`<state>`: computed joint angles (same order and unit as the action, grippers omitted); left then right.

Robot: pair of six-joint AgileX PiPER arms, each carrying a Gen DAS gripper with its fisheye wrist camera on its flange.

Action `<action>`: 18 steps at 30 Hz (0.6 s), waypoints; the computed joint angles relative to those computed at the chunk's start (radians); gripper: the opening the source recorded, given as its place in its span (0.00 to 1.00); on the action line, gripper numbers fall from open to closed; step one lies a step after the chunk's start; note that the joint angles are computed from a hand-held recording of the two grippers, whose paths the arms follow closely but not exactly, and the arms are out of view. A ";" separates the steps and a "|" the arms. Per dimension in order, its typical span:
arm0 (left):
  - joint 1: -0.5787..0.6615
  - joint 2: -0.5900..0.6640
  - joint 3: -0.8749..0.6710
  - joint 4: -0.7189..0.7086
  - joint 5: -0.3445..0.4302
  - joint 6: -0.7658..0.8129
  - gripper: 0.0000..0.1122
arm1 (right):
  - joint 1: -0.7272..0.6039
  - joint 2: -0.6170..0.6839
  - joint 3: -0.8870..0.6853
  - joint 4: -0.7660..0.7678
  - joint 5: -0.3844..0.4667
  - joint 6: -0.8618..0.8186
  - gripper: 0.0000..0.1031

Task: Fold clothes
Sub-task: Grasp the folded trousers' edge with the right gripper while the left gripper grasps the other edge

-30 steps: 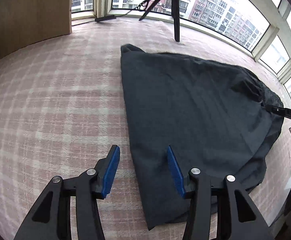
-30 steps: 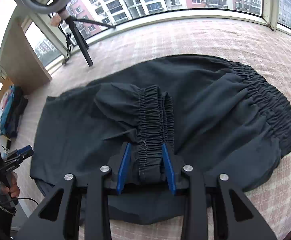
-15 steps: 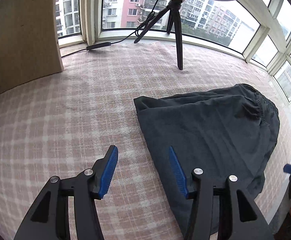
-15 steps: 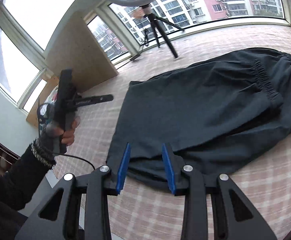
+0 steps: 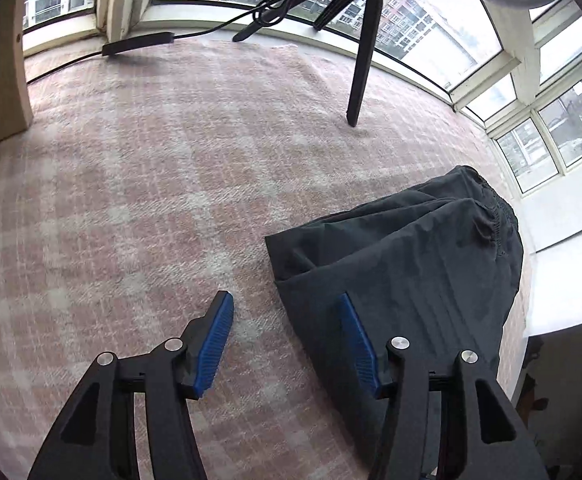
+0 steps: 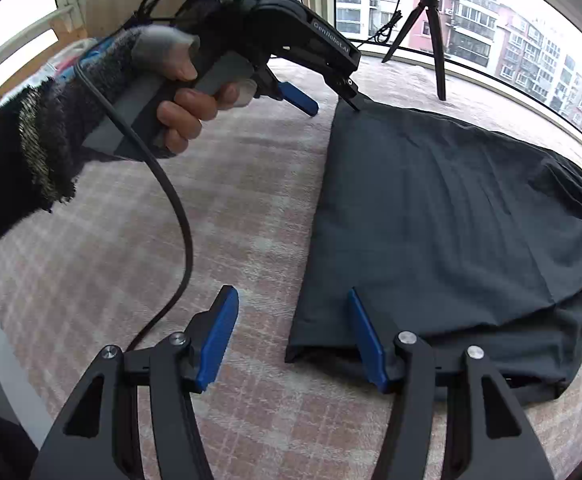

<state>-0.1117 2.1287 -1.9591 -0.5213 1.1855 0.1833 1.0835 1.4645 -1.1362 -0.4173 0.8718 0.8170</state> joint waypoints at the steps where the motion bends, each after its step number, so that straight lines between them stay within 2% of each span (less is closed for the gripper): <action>1: -0.007 0.004 -0.010 0.006 0.003 0.003 0.43 | 0.011 0.019 -0.014 -0.024 0.036 0.022 0.54; 2: -0.014 0.008 -0.019 0.013 0.005 0.005 0.40 | 0.019 0.032 -0.023 -0.038 0.065 0.036 0.54; 4: -0.021 0.013 -0.033 0.013 0.007 0.021 0.14 | 0.022 0.050 -0.039 -0.040 0.107 0.046 0.54; 6: -0.015 0.015 -0.041 -0.011 0.008 0.048 0.09 | 0.013 0.041 -0.036 -0.027 0.110 0.052 0.49; 7: -0.012 0.014 -0.045 -0.023 0.008 0.055 0.05 | 0.007 0.043 -0.044 -0.028 0.126 0.056 0.39; 8: -0.008 0.014 -0.049 -0.036 0.008 0.063 0.05 | -0.001 0.043 -0.051 -0.025 0.141 0.056 0.24; 9: -0.003 0.016 -0.059 -0.047 0.015 0.063 0.05 | -0.018 0.036 -0.056 -0.005 0.144 0.040 0.19; 10: -0.001 0.016 -0.070 -0.051 0.021 0.059 0.04 | -0.043 0.021 -0.054 0.029 0.133 0.013 0.08; 15: -0.007 0.002 -0.119 -0.046 0.022 -0.019 0.04 | -0.149 -0.097 -0.050 0.141 0.105 -0.123 0.04; 18: -0.032 -0.002 -0.193 -0.028 0.030 -0.100 0.04 | -0.279 -0.183 -0.071 0.265 0.109 -0.295 0.04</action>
<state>-0.1436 2.1265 -2.1519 -0.5490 1.2154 0.0835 0.8042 1.2814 -1.2067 -0.1527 0.9807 0.5216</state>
